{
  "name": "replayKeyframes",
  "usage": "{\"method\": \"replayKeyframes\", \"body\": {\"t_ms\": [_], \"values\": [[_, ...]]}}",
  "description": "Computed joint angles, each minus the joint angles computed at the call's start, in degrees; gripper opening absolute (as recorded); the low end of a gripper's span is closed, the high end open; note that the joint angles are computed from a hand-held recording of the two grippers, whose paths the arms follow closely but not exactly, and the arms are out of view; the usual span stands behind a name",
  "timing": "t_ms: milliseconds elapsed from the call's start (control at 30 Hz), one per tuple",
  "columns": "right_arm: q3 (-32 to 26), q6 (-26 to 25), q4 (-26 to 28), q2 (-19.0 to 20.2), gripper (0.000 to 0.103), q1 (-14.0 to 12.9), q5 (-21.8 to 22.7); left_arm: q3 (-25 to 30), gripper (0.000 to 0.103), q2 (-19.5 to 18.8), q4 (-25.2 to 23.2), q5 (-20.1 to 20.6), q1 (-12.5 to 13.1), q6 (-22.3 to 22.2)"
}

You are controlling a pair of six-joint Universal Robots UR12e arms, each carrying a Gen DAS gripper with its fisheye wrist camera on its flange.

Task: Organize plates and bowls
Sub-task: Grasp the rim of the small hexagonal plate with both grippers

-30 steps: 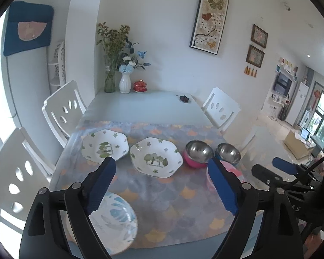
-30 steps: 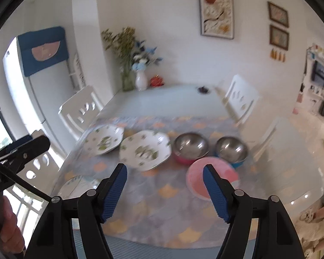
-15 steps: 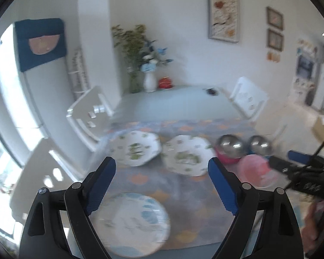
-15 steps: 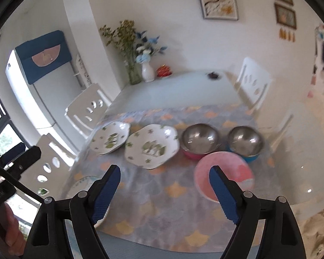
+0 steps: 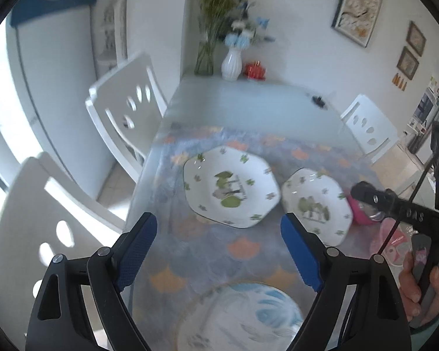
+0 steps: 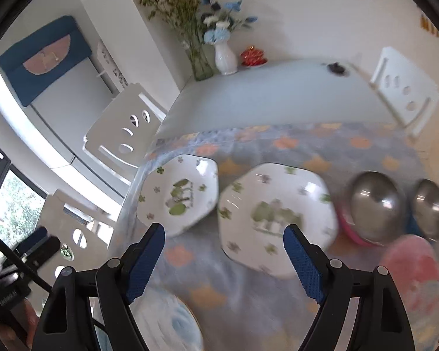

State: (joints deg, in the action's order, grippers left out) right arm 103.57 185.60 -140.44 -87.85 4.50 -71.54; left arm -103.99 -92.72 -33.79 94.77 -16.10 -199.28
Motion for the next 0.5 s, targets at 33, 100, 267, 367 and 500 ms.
{"method": "replayKeyframes", "body": {"t_ms": [33,100,267,367,500], "values": [[-1.20,1.04,-0.29,1.65,0.075,0.84,-0.30,0.14,0.083,-0.63,-0.26,-1.27,0.81,0.39],[-3.95,2.09,0.05,4.93,0.069,2.48,-1.71,0.66,0.080,-2.28,-0.90,-3.51,2.48,1.44],[-10.74,2.14,3.41,11.75,0.063,4.81,-4.37,1.77,0.068,-6.24,-1.11,-10.08,5.67,1.76],[-14.88,-0.38,6.18,15.76,0.053,5.75,-6.48,2.44,0.059,-8.70,-1.11,-13.02,6.91,0.74],[-18.59,-3.44,8.94,19.52,0.045,6.60,-8.71,3.11,0.044,-11.23,-1.80,-15.92,7.71,-0.61]]}}
